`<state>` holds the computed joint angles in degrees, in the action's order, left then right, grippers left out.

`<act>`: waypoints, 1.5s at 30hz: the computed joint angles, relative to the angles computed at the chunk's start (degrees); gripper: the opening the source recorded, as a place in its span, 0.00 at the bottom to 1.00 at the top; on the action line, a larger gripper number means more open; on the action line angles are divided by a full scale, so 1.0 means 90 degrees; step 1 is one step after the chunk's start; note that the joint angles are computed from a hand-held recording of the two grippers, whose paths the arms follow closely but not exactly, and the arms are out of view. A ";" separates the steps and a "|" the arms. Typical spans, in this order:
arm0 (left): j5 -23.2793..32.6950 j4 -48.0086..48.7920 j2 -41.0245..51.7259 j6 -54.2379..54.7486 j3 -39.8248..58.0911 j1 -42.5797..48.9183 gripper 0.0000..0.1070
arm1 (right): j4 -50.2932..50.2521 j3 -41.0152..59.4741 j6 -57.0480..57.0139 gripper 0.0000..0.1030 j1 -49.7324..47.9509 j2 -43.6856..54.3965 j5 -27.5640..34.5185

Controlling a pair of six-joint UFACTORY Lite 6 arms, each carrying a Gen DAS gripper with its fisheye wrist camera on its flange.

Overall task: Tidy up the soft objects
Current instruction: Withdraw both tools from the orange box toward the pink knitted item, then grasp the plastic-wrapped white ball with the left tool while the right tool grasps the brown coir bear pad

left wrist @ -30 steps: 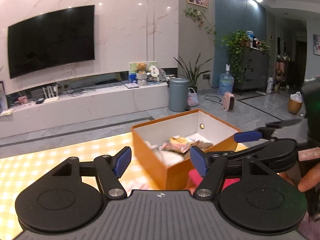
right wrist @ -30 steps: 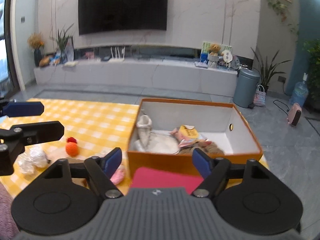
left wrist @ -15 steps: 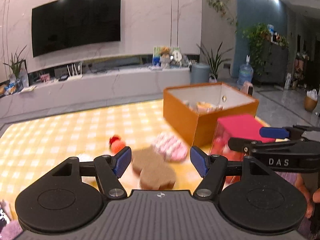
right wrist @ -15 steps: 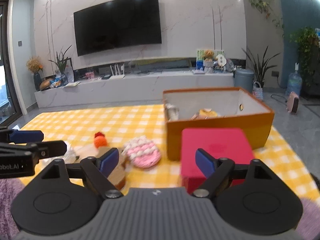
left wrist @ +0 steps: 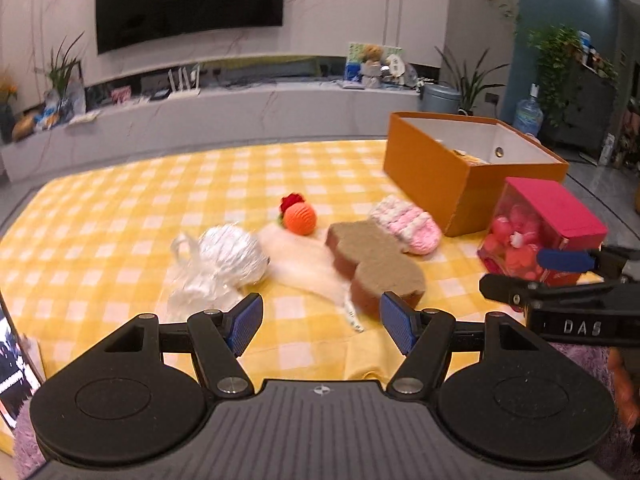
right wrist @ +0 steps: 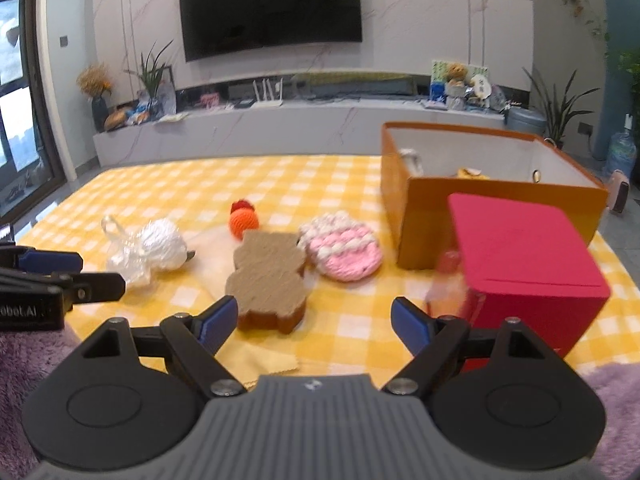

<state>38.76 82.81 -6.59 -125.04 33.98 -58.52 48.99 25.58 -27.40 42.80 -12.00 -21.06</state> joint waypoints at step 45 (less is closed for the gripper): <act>-0.2274 -0.5711 0.2677 0.8645 0.2838 0.4494 0.75 | -0.6128 0.4547 0.5131 0.80 -0.0871 0.4793 0.1568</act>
<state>18.29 31.41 17.50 -47.24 59.52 -18.08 -6.17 66.50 18.78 34.97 31.13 -6.95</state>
